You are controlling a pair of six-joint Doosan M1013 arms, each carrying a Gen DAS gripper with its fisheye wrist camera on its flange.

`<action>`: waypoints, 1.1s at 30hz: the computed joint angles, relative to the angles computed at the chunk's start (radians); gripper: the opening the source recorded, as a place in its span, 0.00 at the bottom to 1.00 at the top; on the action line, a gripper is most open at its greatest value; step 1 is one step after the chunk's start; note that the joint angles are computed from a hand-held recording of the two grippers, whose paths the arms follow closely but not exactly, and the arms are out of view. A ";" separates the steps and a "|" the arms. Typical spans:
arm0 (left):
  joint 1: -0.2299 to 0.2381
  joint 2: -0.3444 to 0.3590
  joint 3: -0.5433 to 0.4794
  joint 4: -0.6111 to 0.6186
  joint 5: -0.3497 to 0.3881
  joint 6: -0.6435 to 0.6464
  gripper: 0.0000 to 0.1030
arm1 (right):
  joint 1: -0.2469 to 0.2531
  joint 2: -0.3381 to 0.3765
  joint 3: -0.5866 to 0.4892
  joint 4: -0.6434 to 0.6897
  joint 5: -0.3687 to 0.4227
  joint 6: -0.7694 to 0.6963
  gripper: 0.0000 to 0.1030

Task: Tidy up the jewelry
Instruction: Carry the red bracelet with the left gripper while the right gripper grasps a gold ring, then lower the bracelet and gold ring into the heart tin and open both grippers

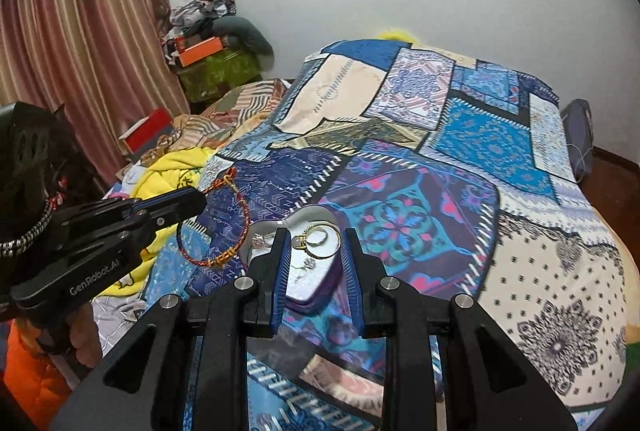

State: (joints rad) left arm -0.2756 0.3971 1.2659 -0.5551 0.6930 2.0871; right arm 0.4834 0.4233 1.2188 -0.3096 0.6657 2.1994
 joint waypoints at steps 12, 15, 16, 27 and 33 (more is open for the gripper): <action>-0.005 0.073 -0.062 0.031 0.067 -0.009 0.01 | -0.013 0.065 -0.060 0.114 0.044 -0.098 0.23; -0.007 0.090 -0.078 0.042 0.086 -0.007 0.01 | -0.017 0.079 -0.076 0.137 0.055 -0.119 0.23; -0.006 0.096 -0.083 0.041 0.093 -0.005 0.01 | -0.018 0.085 -0.083 0.147 0.059 -0.129 0.23; -0.001 0.117 -0.102 0.027 0.117 0.007 0.01 | -0.025 0.121 -0.123 0.212 0.105 -0.200 0.23; -0.002 0.113 -0.096 0.039 0.108 0.001 0.01 | -0.021 0.122 -0.126 0.190 0.116 -0.196 0.23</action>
State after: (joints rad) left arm -0.2776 0.5098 1.1697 -0.5157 0.8012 2.0878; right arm 0.4625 0.5452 1.0927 -0.1200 0.7813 2.0034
